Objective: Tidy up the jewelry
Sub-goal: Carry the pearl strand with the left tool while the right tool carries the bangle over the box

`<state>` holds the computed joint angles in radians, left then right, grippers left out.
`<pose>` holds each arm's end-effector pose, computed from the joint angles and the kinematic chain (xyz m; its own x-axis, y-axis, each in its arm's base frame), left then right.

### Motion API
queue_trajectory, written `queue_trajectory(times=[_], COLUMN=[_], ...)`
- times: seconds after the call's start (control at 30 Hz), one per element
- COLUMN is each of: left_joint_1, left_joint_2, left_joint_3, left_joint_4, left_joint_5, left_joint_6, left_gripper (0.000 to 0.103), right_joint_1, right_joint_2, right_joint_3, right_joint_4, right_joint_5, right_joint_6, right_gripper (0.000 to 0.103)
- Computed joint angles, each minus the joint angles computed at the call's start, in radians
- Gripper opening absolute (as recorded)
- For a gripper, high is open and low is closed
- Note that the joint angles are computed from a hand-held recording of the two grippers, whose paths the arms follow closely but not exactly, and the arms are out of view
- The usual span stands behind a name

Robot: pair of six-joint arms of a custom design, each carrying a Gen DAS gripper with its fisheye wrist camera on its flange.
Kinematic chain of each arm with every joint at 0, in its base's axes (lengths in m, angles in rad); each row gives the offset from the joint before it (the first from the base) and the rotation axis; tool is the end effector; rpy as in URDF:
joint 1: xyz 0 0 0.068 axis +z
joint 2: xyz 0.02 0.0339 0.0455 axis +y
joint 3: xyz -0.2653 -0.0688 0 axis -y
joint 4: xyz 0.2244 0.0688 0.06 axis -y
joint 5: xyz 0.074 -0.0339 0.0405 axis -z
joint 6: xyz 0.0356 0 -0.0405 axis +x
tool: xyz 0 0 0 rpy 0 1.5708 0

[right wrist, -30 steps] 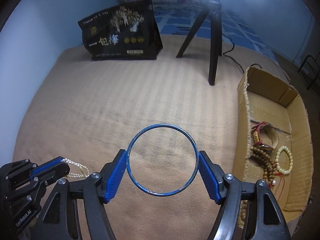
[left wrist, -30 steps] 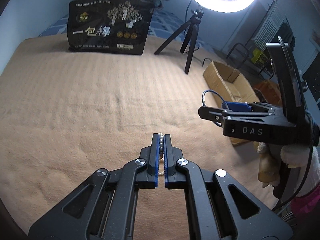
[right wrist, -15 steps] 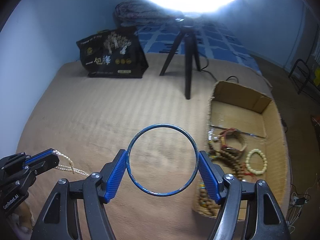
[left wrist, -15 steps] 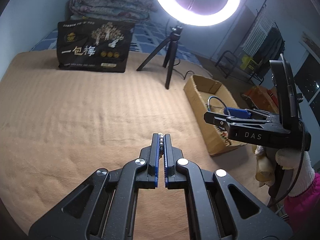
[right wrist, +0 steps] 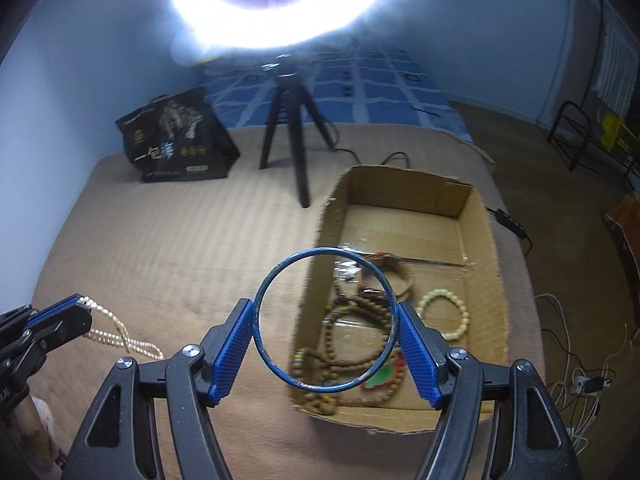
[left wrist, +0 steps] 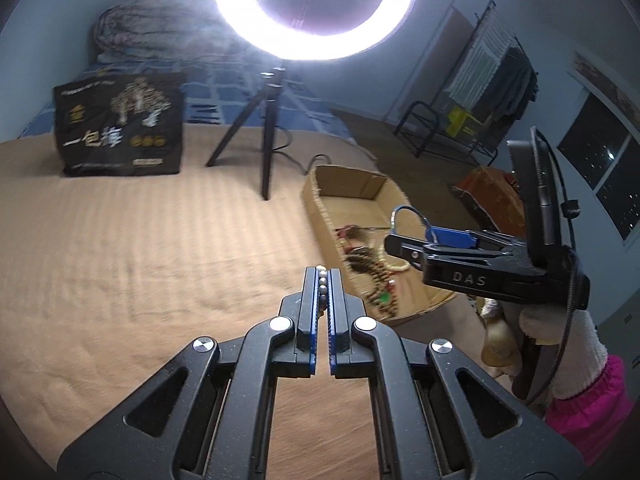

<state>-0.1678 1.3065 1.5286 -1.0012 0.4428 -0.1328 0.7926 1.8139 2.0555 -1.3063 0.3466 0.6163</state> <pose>0.2261 -0.0538 0.4029 -0.7465 0.0051 -0.6654 0.3558 0.8481 -0.3926 0.2469 0.2333 0.3889 -0.8214 -0.0589 -0.5673 -0.0974 0.9945 0.0377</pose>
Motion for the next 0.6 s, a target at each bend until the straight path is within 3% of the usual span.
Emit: queue_trajectory(times=[0.6], left_joint_1=[-0.254], left_joint_2=[0.176], left_joint_3=[0.205], left_joint_4=[0.062], left_joint_5=[-0.121], left_joint_6=[-0.115], left_gripper=[0.001], right_joint_1=[-0.159], right_joint_2=[-0.078], right_joint_3=[-0.121], right_joint_4=[0.077], right_joint_5=[-0.041], right_joint_6=[-0.067], right_gripper=[0.073])
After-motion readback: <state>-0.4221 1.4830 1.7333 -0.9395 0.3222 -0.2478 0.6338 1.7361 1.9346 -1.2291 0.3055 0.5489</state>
